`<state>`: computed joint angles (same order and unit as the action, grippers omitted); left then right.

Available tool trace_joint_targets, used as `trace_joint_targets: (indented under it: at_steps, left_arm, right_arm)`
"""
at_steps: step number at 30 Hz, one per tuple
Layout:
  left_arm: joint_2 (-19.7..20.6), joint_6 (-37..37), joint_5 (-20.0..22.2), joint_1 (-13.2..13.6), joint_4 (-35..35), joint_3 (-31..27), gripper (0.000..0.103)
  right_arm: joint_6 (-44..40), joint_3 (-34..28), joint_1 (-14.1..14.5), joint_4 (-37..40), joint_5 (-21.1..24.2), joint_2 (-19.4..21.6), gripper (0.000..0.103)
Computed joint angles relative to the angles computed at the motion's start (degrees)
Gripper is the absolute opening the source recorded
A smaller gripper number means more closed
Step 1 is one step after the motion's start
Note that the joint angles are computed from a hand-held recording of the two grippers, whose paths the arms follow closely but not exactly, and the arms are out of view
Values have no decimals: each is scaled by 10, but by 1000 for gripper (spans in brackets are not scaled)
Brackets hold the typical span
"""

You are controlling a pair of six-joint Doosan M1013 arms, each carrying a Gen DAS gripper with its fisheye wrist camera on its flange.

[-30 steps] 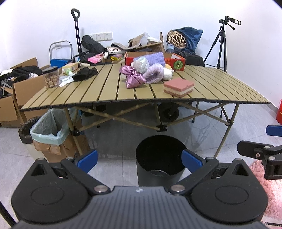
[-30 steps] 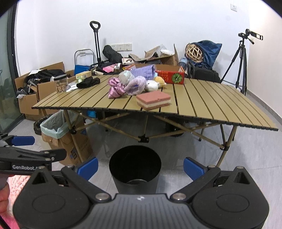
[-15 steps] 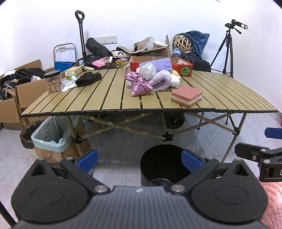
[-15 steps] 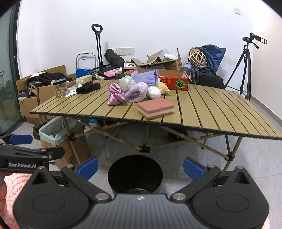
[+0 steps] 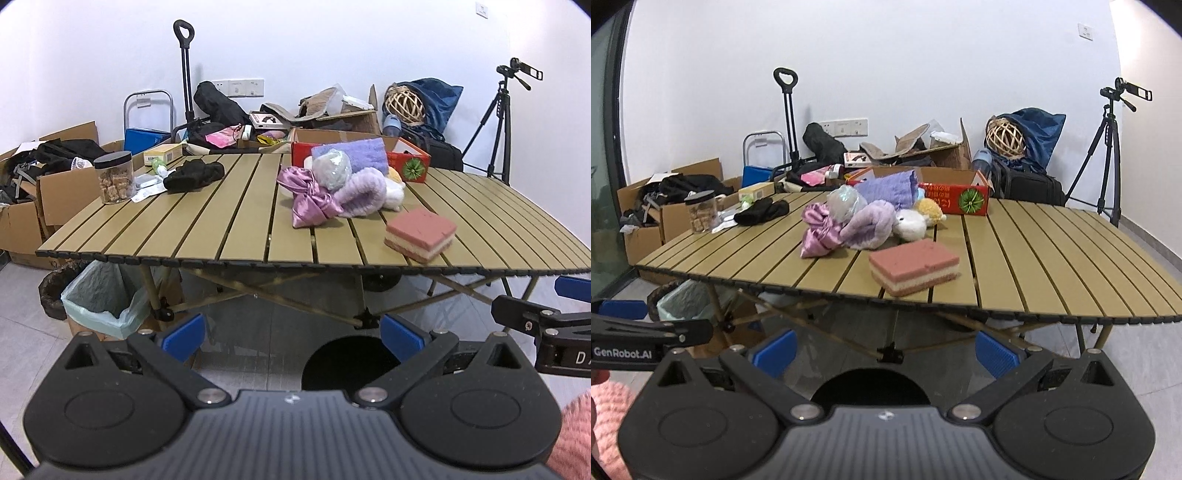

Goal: Collect trash
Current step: 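Move the right tool to the pink sponge and close on it while the left tool approaches the pink scrunchie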

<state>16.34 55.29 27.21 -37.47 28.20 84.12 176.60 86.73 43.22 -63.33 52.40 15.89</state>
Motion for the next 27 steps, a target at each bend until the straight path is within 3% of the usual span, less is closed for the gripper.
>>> trace_joint_targets:
  at_steps: [20, 27]
  left_arm:
    - [83, -65, 17, 9, 17, -99, 103]
    - [114, -56, 31, 8, 2, -134, 103]
  right_arm:
    - [23, -16, -77, -121, -96, 46, 103]
    - [-57, -23, -112, -87, -162, 57, 103]
